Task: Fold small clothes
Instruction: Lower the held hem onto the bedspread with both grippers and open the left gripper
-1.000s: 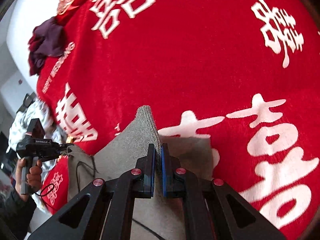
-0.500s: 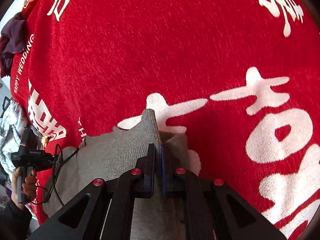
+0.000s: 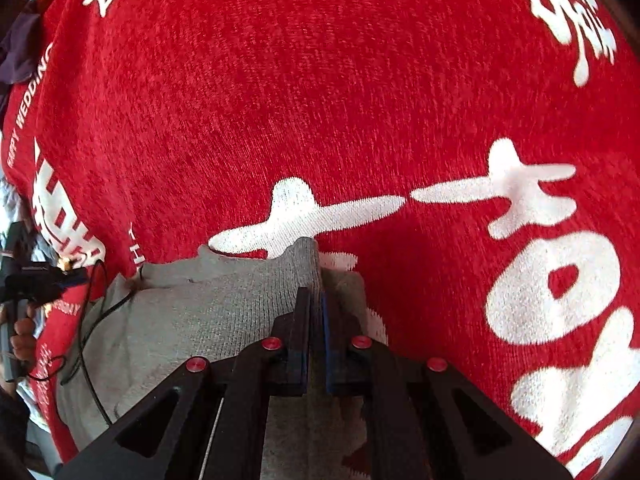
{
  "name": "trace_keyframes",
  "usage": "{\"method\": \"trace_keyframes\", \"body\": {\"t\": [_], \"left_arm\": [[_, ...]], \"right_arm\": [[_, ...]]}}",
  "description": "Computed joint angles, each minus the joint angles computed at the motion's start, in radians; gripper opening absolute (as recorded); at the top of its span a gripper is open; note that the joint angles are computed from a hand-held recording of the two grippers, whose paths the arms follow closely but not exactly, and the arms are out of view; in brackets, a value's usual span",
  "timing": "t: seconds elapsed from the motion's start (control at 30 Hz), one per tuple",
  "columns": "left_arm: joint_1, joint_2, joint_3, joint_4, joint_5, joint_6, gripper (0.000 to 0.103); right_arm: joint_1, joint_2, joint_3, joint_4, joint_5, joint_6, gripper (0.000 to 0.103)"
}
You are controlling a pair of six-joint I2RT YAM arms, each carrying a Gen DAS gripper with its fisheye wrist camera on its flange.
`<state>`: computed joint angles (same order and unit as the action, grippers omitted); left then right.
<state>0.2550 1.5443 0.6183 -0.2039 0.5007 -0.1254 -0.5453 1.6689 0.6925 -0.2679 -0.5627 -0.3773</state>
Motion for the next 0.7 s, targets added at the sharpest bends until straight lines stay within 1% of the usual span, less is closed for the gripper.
{"method": "trace_keyframes", "body": {"t": [0.03, 0.07, 0.1, 0.13, 0.17, 0.2, 0.27, 0.33, 0.4, 0.43, 0.5, 0.53, 0.57, 0.6, 0.63, 0.67, 0.7], "left_arm": [[0.026, -0.058, -0.025, -0.025, 0.007, 0.022, 0.008], [0.050, -0.095, -0.033, -0.053, 0.015, 0.040, 0.008], [0.094, -0.163, -0.056, -0.089, 0.028, 0.078, 0.008], [0.131, -0.224, -0.072, -0.120, 0.027, 0.108, 0.008], [0.201, -0.314, -0.089, -0.174, 0.029, 0.166, 0.008], [0.268, -0.376, -0.086, -0.232, 0.043, 0.232, 0.008], [0.449, -0.468, -0.027, -0.366, 0.082, 0.394, 0.008], [0.570, -0.474, 0.075, -0.413, 0.099, 0.455, 0.008], [0.614, -0.393, 0.260, -0.438, 0.083, 0.429, 0.008], [0.615, -0.336, 0.386, -0.445, 0.058, 0.388, 0.008], [0.626, -0.257, 0.572, -0.471, 0.049, 0.348, 0.008], [0.640, -0.231, 0.632, -0.493, 0.093, 0.330, 0.008], [0.669, -0.197, 0.690, -0.532, 0.191, 0.322, 0.008], [0.671, -0.194, 0.699, -0.559, 0.242, 0.336, 0.008], [0.651, -0.219, 0.657, -0.549, 0.249, 0.365, 0.008], [0.607, -0.274, 0.565, -0.509, 0.194, 0.405, 0.009], [0.550, -0.338, 0.439, -0.436, 0.110, 0.422, 0.009]], "right_arm": [[0.001, -0.004, 0.009, -0.022, 0.010, 0.001, 0.010], [-0.001, -0.020, 0.019, -0.049, 0.027, 0.009, 0.019], [-0.007, -0.041, 0.019, -0.062, 0.038, 0.015, 0.025], [-0.016, -0.075, 0.011, -0.069, 0.053, 0.022, 0.047], [-0.032, -0.125, -0.007, -0.066, 0.070, 0.027, 0.061], [-0.063, -0.186, -0.033, -0.051, 0.060, 0.028, 0.079], [-0.125, -0.268, -0.047, -0.057, 0.007, 0.003, 0.080], [-0.136, -0.287, -0.008, -0.076, 0.000, 0.026, 0.080], [-0.078, -0.271, 0.085, -0.099, 0.049, 0.083, 0.080], [-0.044, -0.265, 0.125, -0.105, 0.074, 0.107, 0.080], [0.028, -0.261, 0.236, -0.125, 0.094, 0.170, 0.080], [0.056, -0.267, 0.272, -0.134, 0.093, 0.190, 0.080], [0.089, -0.275, 0.313, -0.143, 0.087, 0.209, 0.080], [0.121, -0.288, 0.339, -0.146, 0.086, 0.223, 0.080], [0.150, -0.304, 0.352, -0.145, 0.090, 0.228, 0.081], [0.177, -0.331, 0.343, -0.133, 0.100, 0.237, 0.081], [0.196, -0.366, 0.315, -0.117, 0.103, 0.252, 0.082]]}}
